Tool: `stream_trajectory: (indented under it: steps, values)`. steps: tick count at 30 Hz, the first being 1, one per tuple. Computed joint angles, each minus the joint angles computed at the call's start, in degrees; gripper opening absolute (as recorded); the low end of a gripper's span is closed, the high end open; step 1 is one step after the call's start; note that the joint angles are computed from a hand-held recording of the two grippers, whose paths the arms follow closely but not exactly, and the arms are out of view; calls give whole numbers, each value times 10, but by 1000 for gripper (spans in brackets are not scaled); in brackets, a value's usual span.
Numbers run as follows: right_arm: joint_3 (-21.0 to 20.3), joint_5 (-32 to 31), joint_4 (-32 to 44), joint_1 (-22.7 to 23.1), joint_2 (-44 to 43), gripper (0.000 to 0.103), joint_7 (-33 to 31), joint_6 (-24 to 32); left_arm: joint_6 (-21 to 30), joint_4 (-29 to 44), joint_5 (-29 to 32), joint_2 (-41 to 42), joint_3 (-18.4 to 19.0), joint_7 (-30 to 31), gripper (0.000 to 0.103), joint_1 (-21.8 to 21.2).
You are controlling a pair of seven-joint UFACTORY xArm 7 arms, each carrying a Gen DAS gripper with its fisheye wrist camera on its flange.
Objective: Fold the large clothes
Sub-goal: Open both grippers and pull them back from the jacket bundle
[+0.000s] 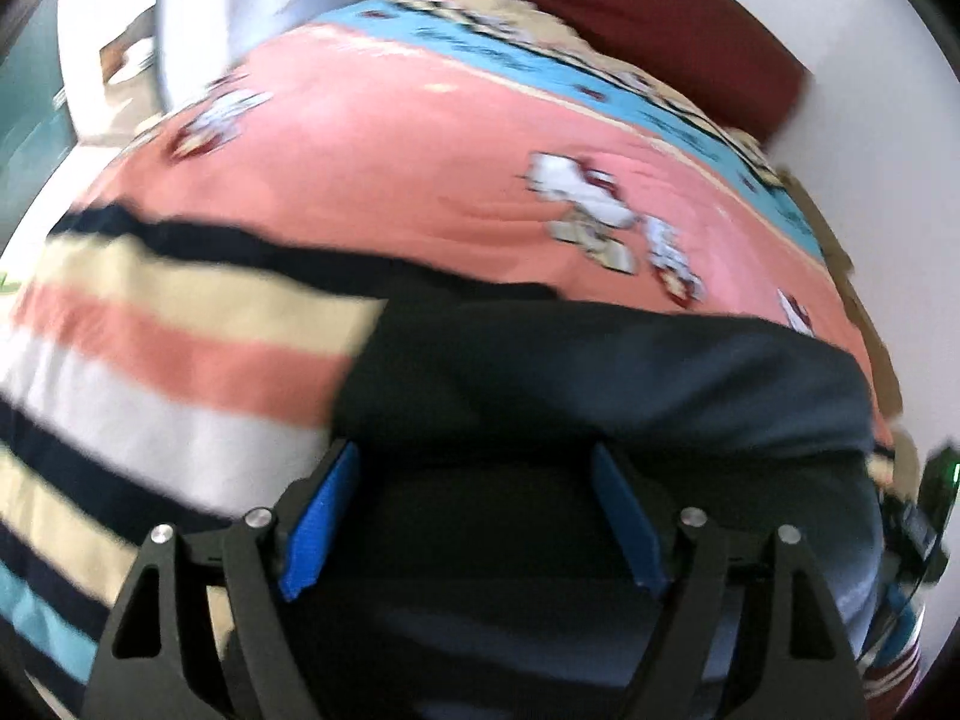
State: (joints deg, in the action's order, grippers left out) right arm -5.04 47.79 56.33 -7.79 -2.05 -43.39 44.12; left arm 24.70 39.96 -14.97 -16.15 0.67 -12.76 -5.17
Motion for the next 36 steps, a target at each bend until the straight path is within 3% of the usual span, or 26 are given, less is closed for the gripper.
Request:
stream_trajectory:
  steps: [3,5,8,11,16,25,29,36]
  values:
    - [-10,-37,-20,-13,-16,96,19,3,12,-39,94,-50,-40,-81,78,52]
    - [-10,-93,-49,-18,-43,97,49,-30,23,-64,150,-90,-63,-123,78,74]
    - [-16,-170,-92,-27,-87,97,103,-78,28,-110,208,-171,-89,-172,78,91]
    - [-41,-181,-126,-27,-146,97,118,-79,55,-148,239,-257,-107,-196,78,92]
    - [-63,-212,-200,-26,-279,97,140,-69,147,-184,257,-408,-139,-224,78,62]
    - [-44,-312,-339,-29,-580,100,224,-12,347,-179,274,-630,-234,-263,78,-32]
    - [-34,-350,-376,-29,-710,101,258,32,413,-158,265,-676,-279,-280,78,-68]
    - [-24,-415,-413,-18,-883,102,283,93,462,-111,247,-706,-331,-306,78,-97]
